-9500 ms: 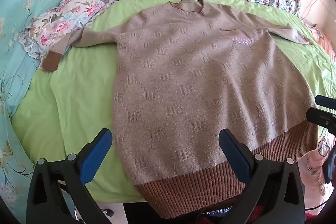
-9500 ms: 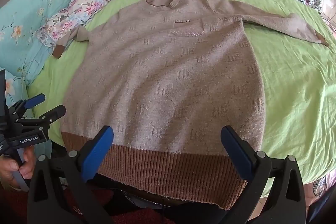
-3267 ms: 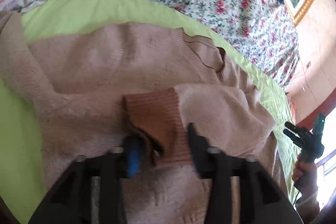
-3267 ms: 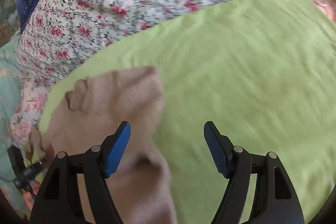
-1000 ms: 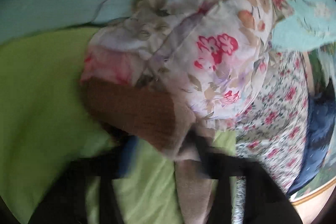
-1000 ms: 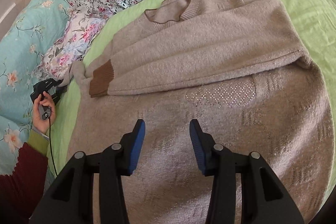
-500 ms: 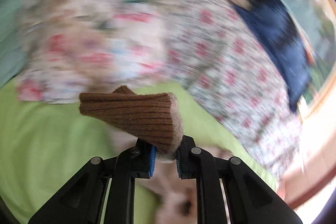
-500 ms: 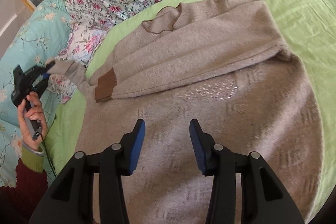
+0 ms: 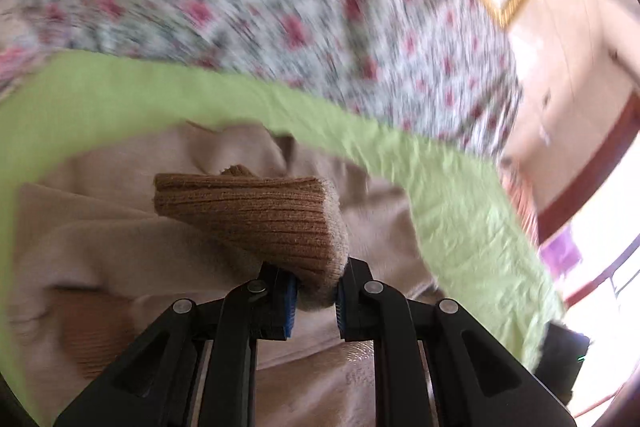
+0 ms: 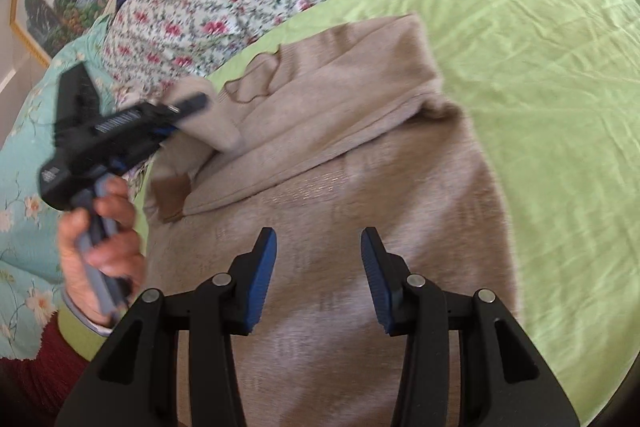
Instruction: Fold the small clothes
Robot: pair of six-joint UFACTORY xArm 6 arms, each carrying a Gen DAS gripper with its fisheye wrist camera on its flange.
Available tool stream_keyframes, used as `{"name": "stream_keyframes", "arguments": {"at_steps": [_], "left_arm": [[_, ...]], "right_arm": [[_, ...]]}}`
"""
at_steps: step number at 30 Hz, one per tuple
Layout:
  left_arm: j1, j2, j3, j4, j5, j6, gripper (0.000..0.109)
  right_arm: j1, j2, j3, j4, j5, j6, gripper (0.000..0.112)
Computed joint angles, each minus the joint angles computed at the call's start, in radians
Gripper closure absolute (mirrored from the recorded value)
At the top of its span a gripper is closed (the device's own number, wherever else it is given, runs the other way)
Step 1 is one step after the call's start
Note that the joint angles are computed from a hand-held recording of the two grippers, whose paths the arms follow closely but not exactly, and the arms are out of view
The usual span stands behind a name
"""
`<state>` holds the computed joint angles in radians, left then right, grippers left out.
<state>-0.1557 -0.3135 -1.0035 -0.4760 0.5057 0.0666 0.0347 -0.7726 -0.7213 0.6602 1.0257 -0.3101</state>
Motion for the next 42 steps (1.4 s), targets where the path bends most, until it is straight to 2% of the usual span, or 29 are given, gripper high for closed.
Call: {"name": "stream_keyframes", "arguments": {"at_steps": [4, 7, 9, 11, 15, 18, 23, 27, 29, 32, 34, 35, 39, 42], "left_arm": [[-0.064, 0.088, -0.023, 0.082, -0.005, -0.054, 0.089], [-0.071, 0.108, -0.016, 0.056, -0.001, -0.040, 0.070], [-0.065, 0.102, -0.013, 0.038, 0.014, -0.023, 0.046], [-0.058, 0.059, 0.025, 0.044, 0.021, -0.018, 0.040], [-0.025, -0.084, 0.151, 0.048, 0.047, 0.027, 0.039], [0.029, -0.175, 0.241, 0.062, 0.086, 0.046, 0.039], [0.149, -0.230, 0.311, 0.040, 0.112, 0.051, 0.039], [0.260, -0.234, 0.313, -0.056, 0.127, 0.094, 0.044], [0.286, -0.234, 0.310, -0.080, 0.124, 0.105, 0.044], [0.305, -0.228, 0.305, 0.007, 0.092, 0.028, 0.044], [0.317, -0.229, 0.313, 0.159, 0.052, -0.091, 0.044], [0.327, -0.223, 0.310, 0.202, 0.045, -0.123, 0.048], [0.366, -0.214, 0.303, 0.186, 0.066, -0.123, 0.057], [0.358, -0.233, 0.303, 0.257, 0.092, -0.158, 0.058]], "right_arm": [[-0.027, -0.001, -0.001, 0.001, -0.005, 0.001, 0.067], [-0.020, 0.004, -0.003, 0.001, -0.016, 0.008, 0.067], [-0.003, 0.010, -0.005, 0.001, -0.028, 0.015, 0.067], [0.021, 0.020, -0.010, 0.000, -0.042, 0.023, 0.067], [0.082, 0.056, -0.029, 0.010, -0.074, 0.026, 0.067], [0.135, 0.102, -0.052, 0.008, -0.115, 0.032, 0.065], [0.181, 0.189, -0.094, -0.017, -0.204, 0.077, 0.062], [0.208, 0.218, -0.108, -0.153, -0.307, 0.143, 0.061], [0.216, 0.236, -0.122, -0.219, -0.337, 0.161, 0.058], [0.192, 0.257, -0.151, -0.166, -0.310, 0.135, 0.057], [0.169, 0.259, -0.161, -0.077, -0.269, 0.111, 0.056], [0.168, 0.253, -0.159, -0.061, -0.262, 0.107, 0.056], [0.190, 0.233, -0.146, -0.089, -0.255, 0.118, 0.055], [0.159, 0.232, -0.156, 0.044, -0.159, 0.085, 0.055]]}}
